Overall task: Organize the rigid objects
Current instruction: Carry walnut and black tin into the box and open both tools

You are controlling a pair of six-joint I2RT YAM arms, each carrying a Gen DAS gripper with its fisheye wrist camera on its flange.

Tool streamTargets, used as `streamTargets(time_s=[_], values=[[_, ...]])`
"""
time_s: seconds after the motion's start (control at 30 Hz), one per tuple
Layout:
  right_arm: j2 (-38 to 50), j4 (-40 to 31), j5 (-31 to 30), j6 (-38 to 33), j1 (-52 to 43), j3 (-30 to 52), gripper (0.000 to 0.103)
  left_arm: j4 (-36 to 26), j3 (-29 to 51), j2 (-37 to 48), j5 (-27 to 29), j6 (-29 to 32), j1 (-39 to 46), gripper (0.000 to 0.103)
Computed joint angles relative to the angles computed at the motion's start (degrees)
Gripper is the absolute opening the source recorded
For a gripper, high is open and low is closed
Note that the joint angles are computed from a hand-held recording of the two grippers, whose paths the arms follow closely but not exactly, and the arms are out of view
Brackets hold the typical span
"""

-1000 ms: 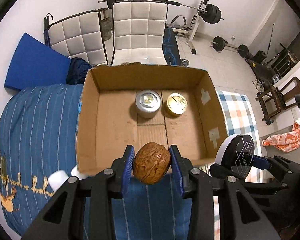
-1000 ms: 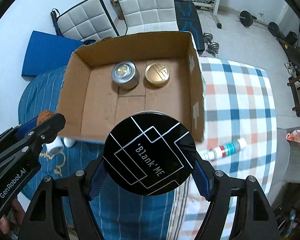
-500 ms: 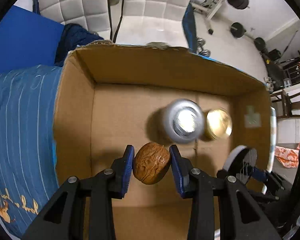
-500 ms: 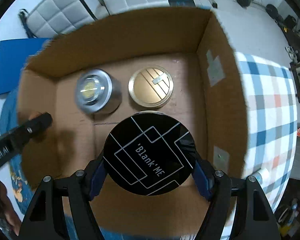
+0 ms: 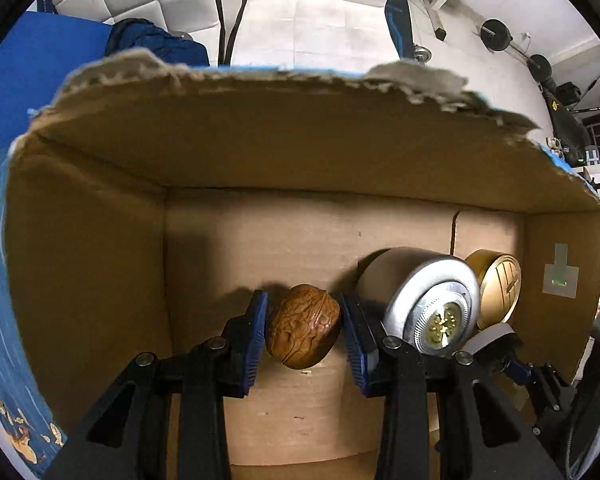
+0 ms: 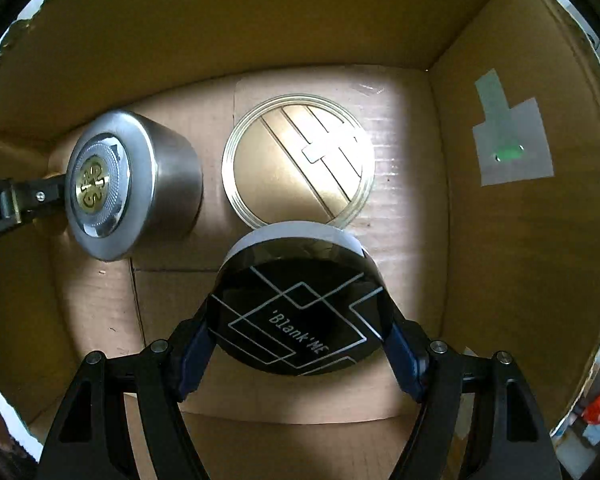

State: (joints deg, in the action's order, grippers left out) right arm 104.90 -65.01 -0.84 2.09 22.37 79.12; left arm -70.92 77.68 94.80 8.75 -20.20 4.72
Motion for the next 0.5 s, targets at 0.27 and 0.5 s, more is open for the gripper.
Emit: streamTargets(time_s=[0.27, 0.5], values=[[4.1, -4.9, 0.3, -1.7, 0.7, 3.7, 0.078, -0.2, -0.2, 0.1, 0.0, -1.1, 0.6, 0.040], [6.2, -5.9, -1.9, -0.6, -0.2, 4.5, 0.084, -2.3, 0.1, -3.2, 1.7, -3.2, 1.7, 0.060]])
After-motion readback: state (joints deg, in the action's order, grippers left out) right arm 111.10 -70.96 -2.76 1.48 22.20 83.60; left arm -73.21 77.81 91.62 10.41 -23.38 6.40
